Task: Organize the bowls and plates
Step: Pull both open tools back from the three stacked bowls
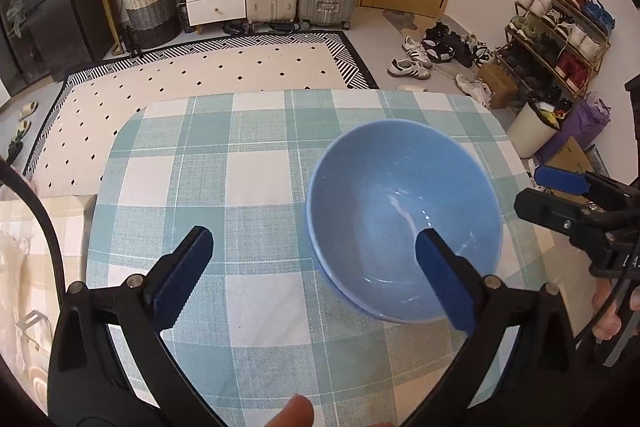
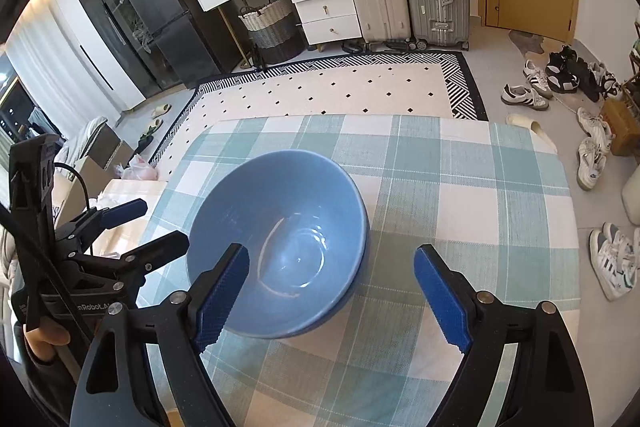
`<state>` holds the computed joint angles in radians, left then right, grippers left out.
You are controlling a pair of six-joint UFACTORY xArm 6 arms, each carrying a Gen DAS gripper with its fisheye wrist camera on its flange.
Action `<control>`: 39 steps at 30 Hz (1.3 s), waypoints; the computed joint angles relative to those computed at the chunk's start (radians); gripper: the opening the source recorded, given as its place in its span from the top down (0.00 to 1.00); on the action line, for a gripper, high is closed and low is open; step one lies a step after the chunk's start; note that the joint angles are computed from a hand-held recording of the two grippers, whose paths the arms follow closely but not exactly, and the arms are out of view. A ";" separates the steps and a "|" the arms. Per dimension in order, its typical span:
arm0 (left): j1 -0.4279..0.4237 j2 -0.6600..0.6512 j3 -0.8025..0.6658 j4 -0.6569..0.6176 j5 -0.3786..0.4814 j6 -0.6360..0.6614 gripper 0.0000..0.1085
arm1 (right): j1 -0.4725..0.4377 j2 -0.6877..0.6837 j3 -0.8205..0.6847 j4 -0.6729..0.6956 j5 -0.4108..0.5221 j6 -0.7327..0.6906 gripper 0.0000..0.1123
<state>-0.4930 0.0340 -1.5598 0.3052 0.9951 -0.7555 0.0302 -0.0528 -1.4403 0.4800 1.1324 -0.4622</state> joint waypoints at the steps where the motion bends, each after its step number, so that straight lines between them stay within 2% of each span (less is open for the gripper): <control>1: -0.004 -0.003 0.001 0.004 0.000 0.000 0.07 | -0.003 -0.008 0.008 0.005 0.000 -0.002 0.23; 16: -0.033 -0.024 0.013 0.069 0.020 -0.032 0.07 | -0.017 -0.020 0.040 0.016 0.002 -0.008 0.23; 39: 0.020 0.032 0.047 -0.015 -0.034 0.011 0.07 | 0.003 0.057 0.016 0.019 0.008 0.031 0.23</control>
